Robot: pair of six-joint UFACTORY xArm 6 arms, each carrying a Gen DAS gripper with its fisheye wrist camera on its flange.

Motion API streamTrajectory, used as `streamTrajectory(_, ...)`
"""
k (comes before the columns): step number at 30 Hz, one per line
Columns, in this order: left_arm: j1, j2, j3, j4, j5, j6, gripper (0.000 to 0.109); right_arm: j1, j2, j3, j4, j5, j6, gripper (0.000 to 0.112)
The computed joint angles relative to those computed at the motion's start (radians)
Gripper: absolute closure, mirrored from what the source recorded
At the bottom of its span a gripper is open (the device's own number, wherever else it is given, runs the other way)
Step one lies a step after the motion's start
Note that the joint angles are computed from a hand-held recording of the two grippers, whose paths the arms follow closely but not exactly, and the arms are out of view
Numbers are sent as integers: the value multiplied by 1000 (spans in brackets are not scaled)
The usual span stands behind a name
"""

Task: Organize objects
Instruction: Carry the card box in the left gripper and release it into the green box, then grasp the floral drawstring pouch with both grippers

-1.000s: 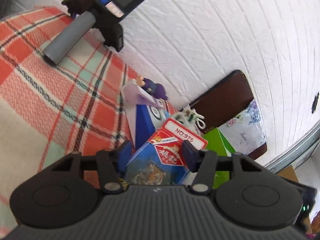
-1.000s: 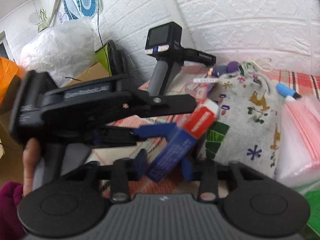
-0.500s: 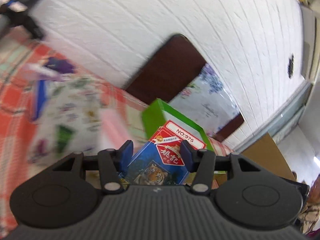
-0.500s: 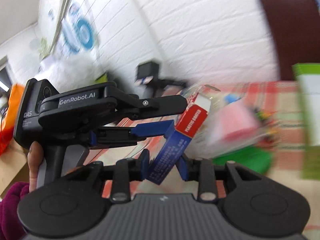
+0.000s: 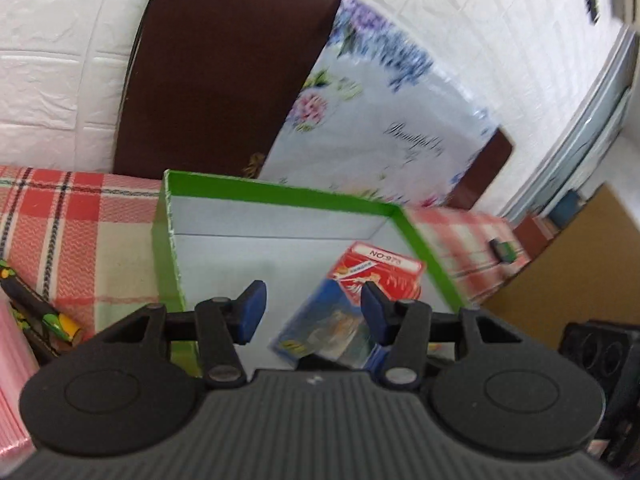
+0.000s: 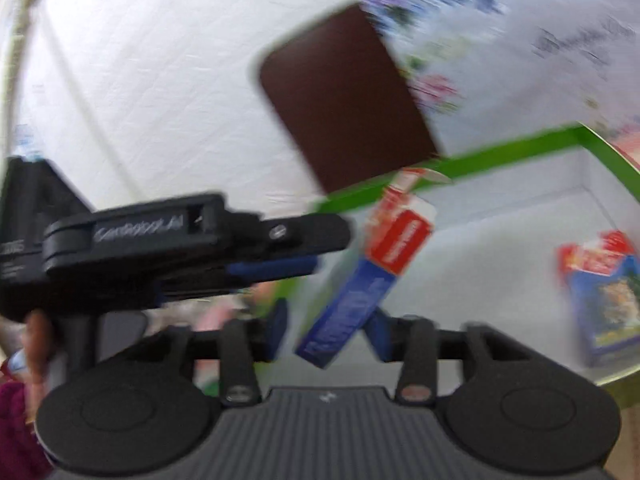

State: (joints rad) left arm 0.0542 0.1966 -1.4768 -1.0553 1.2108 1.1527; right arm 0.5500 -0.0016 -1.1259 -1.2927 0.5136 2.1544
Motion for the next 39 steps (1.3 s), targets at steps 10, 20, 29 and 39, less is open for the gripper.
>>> streamTrajectory(10, 71, -168, 182, -18, -119, 107, 53, 167, -114, 97, -70, 281, 93, 58)
streamTrajectory(20, 297, -269, 322, 5, -190, 193, 49, 296, -17, -28, 1, 317, 2, 55)
streamTrajectory(29, 420, -148, 223, 21, -238, 153, 49, 260, 243, -330, 121, 126, -273, 55)
streamTrajectory(39, 427, 96, -86, -29, -121, 95, 22, 211, 570, -772, 342, 96, -785, 54)
